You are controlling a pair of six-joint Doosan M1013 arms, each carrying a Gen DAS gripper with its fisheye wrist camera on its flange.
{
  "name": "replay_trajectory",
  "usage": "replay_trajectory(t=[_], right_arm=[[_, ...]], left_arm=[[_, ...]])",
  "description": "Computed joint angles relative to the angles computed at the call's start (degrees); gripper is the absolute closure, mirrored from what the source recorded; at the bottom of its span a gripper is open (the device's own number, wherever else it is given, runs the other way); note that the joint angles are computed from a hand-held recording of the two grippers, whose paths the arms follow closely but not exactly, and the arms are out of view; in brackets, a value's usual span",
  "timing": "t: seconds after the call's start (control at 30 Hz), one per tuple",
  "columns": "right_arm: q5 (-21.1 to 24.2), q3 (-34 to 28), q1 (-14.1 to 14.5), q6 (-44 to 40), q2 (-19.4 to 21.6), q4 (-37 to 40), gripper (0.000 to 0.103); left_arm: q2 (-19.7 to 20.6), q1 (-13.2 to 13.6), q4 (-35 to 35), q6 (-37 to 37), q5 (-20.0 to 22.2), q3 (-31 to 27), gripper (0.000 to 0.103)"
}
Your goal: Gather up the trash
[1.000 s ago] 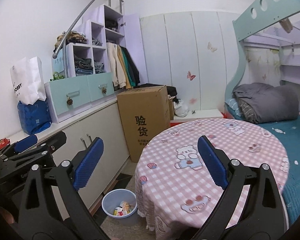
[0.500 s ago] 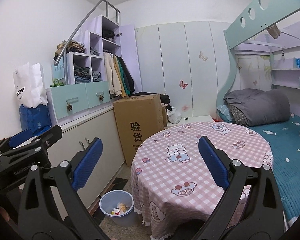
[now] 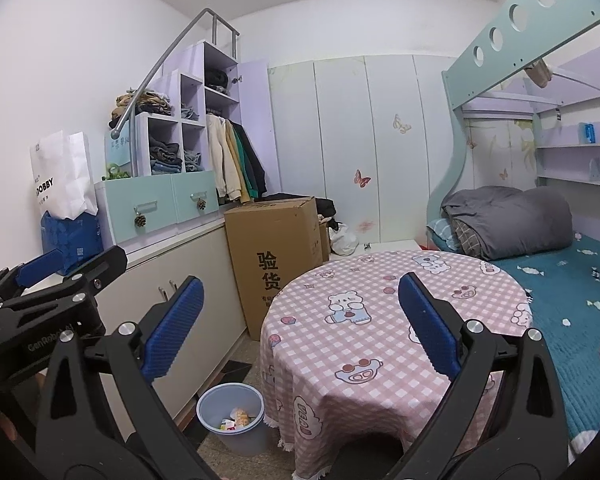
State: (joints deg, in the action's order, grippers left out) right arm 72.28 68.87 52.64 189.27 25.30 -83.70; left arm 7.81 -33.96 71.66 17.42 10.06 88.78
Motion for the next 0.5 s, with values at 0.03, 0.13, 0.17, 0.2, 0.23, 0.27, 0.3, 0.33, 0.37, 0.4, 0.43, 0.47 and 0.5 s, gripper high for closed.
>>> replay_trajectory(t=[0.03, 0.13, 0.17, 0.2, 0.23, 0.27, 0.3, 0.33, 0.37, 0.4, 0.43, 0.47, 0.5], right_arm=[[-0.2, 0.1, 0.0, 0.1, -0.1, 0.1, 0.007], [-0.2, 0.5, 0.0, 0.3, -0.2, 0.0, 0.007], [-0.2, 0.7, 0.0, 0.5, -0.4, 0.0, 0.007], [-0.2, 0.8, 0.0, 0.6, -0.4, -0.1, 0.007], [-0.1, 1.0, 0.0, 1.0, -0.5, -0.1, 0.007], [-0.1, 1.1, 0.0, 1.2, -0.5, -0.2, 0.007], [-0.2, 1.2, 0.0, 1.2, -0.6, -0.2, 0.007], [-0.2, 1.2, 0.0, 1.3, -0.6, -0.1, 0.007], [-0.2, 1.1, 0.0, 1.3, -0.5, -0.2, 0.007], [-0.2, 1.1, 0.0, 1.3, -0.4, -0.2, 0.007], [-0.4, 1.0, 0.0, 1.1, -0.4, 0.0, 0.007], [-0.4, 0.9, 0.0, 1.1, -0.4, 0.1, 0.007], [-0.5, 0.9, 0.0, 1.1, -0.3, 0.1, 0.007]], left_arm=[[-0.1, -0.1, 1.2, -1.2, 0.2, 0.1, 0.009], [0.0, -0.1, -0.3, 0.0, 0.0, 0.2, 0.009], [0.0, -0.1, -0.3, 0.0, 0.1, 0.1, 0.009], [0.0, -0.1, -0.6, 0.3, 0.0, 0.1, 0.009], [0.0, -0.1, -0.5, 0.2, 0.0, 0.1, 0.009], [0.0, -0.1, -0.3, 0.1, 0.0, 0.2, 0.009], [0.0, -0.2, 0.3, -0.5, 0.0, 0.2, 0.009], [0.0, -0.2, 0.8, -1.0, 0.0, 0.3, 0.009], [0.0, -0.2, 0.3, -0.5, -0.1, 0.2, 0.009], [0.0, -0.2, 0.5, -0.6, 0.2, 0.2, 0.009], [0.0, -0.3, 1.2, -1.3, 0.4, 0.3, 0.009], [0.0, -0.4, 2.0, -2.0, 0.6, 0.3, 0.009], [0.0, -0.4, 2.3, -2.2, 0.6, 0.4, 0.009]])
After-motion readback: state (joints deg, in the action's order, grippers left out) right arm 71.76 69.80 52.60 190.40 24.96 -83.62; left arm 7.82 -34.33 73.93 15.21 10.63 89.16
